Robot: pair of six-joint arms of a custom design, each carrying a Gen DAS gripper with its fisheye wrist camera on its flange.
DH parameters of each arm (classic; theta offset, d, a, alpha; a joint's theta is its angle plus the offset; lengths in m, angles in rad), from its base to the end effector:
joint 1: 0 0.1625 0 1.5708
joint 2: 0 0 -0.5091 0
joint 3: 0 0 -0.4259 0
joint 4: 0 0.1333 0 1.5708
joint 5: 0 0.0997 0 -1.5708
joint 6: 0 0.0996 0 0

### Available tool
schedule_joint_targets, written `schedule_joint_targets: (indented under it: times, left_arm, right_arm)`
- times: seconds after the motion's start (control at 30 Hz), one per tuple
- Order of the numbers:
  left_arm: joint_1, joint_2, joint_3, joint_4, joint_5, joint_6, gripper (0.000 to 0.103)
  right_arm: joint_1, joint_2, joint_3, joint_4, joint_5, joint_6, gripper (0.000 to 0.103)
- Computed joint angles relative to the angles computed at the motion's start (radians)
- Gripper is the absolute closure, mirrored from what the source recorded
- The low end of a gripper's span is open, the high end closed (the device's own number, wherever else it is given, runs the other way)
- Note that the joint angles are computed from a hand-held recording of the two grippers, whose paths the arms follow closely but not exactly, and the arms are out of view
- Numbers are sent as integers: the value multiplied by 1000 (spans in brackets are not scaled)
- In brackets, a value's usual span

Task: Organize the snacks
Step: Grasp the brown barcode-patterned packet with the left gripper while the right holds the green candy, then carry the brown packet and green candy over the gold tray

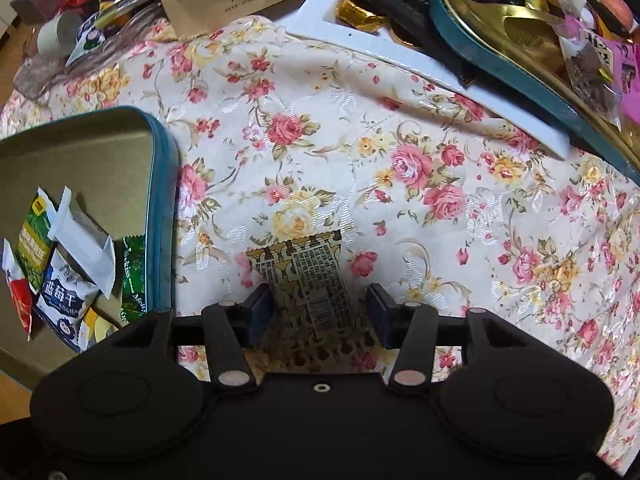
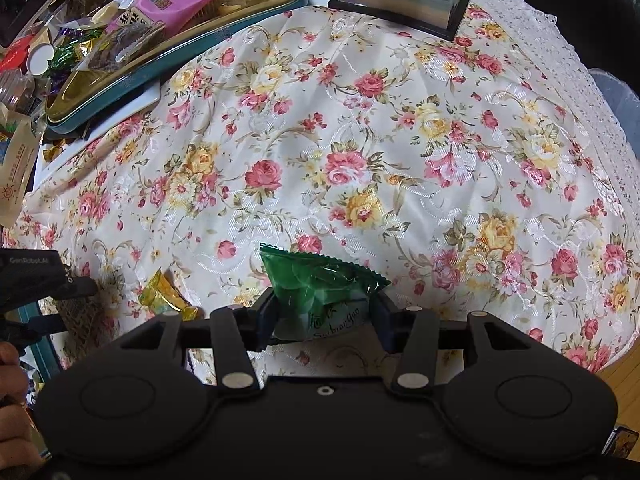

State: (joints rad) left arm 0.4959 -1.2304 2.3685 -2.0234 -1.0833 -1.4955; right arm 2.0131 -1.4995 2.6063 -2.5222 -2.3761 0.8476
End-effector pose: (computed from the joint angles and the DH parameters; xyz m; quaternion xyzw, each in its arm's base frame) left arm -0.2398 -0.3343 0.1245 -0.1115 0.9108 -0.1262 0.3770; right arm 0.1903 -0.2581 0.2058 -0.1548 -0.9046 0.1778 0.3551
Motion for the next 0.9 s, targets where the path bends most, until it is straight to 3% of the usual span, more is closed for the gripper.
schedule_joint_targets:
  times: [0.13, 0.2, 0.3, 0.6, 0.9]
  left_arm:
    - [-5, 23, -15, 0, -2, 22, 46]
    - [-11, 30, -16, -16, -2, 45, 56]
    - [-13, 36, -20, -49, -27, 82, 60]
    - [-78, 21, -47, -76, -73, 127, 61]
    - [-116, -55, -125, 92, -29, 226, 61]
  right_arm:
    - [2, 6, 3, -7, 4, -13, 52]
    - [3, 12, 4, -7, 3, -15, 52]
    - [4, 17, 5, -8, 2, -15, 52]
    - [19, 13, -2, -26, -6, -7, 52]
    - [58, 8, -25, -54, 3, 3, 52]
